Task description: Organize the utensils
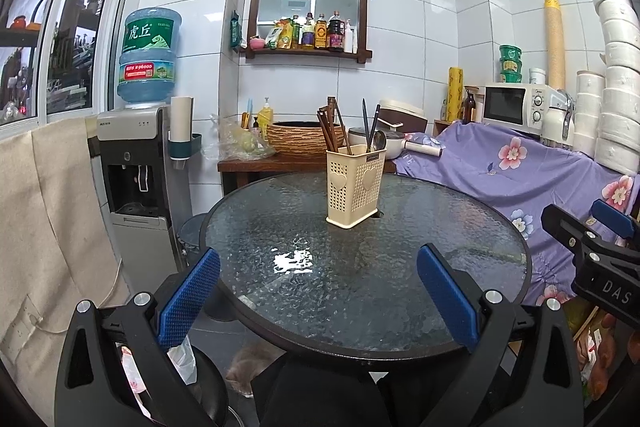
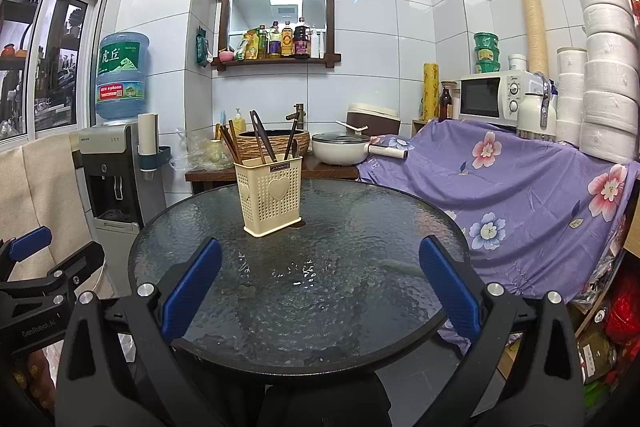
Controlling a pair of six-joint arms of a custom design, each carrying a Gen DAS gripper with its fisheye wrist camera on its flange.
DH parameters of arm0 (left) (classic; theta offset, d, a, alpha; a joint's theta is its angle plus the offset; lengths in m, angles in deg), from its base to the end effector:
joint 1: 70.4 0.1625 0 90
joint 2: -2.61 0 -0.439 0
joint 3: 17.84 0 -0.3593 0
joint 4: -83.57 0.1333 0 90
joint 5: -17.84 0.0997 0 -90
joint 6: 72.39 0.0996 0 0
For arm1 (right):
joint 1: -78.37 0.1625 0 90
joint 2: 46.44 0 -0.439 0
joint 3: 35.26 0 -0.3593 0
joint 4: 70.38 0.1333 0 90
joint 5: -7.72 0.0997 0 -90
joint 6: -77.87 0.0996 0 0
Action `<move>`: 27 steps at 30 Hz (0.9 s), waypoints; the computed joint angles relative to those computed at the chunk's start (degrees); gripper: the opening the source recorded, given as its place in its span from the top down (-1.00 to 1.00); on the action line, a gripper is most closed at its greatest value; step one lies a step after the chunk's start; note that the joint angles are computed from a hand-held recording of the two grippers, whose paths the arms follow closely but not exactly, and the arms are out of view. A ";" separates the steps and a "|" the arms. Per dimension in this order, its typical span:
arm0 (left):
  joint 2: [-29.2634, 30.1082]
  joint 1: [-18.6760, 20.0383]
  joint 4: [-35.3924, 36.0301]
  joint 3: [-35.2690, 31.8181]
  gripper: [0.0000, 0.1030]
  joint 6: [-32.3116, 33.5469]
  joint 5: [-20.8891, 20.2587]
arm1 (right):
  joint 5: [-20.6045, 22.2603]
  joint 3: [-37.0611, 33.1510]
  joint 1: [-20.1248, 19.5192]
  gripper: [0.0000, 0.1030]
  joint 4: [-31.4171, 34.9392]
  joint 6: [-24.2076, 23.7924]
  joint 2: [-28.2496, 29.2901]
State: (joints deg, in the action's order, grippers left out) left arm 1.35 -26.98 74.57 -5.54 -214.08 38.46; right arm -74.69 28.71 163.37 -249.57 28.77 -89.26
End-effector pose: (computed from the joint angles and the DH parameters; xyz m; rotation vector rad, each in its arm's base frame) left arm -0.4421 -0.7302 0.0025 0.2766 1.8068 -1.5388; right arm 0.0774 -0.7957 0.3868 0.9612 -2.0982 1.4556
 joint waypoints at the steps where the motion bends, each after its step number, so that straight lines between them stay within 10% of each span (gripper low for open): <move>1: -0.05 0.03 0.72 -0.15 -0.88 -1.02 0.14 | 0.04 -0.05 -0.01 -0.89 0.08 -0.01 0.01; 27: -2.98 -0.22 -7.23 6.83 -0.88 4.05 -0.49 | 0.20 0.56 0.05 -0.89 -0.28 0.17 -0.28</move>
